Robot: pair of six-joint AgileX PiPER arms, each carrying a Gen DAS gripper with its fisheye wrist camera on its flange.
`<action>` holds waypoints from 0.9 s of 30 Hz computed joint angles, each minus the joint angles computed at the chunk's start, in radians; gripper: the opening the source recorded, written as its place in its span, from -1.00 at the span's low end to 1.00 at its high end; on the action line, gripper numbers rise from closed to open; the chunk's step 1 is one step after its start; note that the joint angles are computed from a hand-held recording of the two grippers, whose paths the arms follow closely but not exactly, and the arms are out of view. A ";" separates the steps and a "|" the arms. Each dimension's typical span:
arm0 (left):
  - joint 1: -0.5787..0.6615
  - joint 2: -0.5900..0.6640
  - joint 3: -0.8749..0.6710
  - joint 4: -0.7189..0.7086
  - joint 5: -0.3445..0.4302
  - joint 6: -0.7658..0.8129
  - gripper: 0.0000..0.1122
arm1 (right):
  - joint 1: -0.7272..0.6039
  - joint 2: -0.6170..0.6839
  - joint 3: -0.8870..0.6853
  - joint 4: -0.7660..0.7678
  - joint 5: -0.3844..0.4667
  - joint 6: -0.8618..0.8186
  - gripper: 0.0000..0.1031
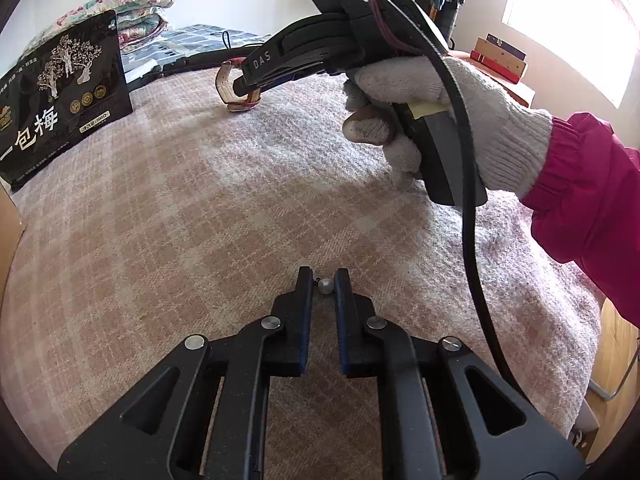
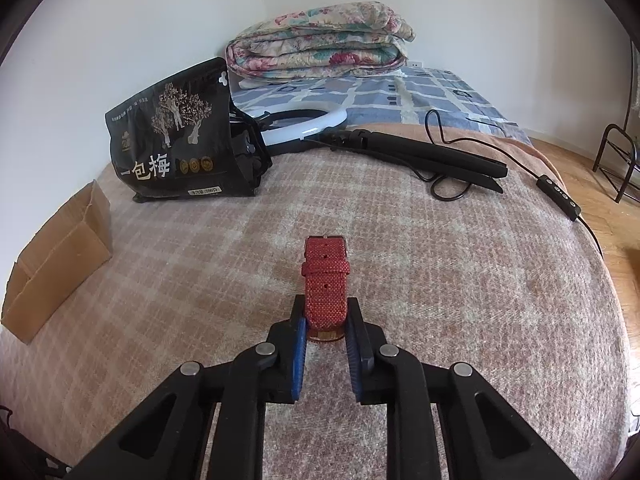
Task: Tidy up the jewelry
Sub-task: 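Grasp the loose pearl with the left gripper while the right gripper grasps the red-strap watch, then carry the pearl and red watch over the cardboard tray with both grippers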
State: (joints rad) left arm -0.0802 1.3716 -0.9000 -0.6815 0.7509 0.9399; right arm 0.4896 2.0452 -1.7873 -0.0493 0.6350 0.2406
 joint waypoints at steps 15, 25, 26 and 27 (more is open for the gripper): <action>0.120 -0.075 0.004 -0.034 0.088 0.034 -0.84 | 0.014 -0.166 0.132 -0.078 -0.008 0.087 -0.69; 0.291 -0.131 -0.027 -0.077 0.201 0.099 -0.84 | 0.080 -0.258 0.164 -0.155 0.035 0.160 -0.69; 0.310 -0.134 -0.033 -0.083 0.212 0.108 -0.84 | 0.091 -0.263 0.161 -0.165 0.041 0.169 -0.69; 0.331 -0.136 -0.040 -0.089 0.225 0.117 -0.84 | 0.101 -0.266 0.156 -0.173 0.049 0.176 -0.69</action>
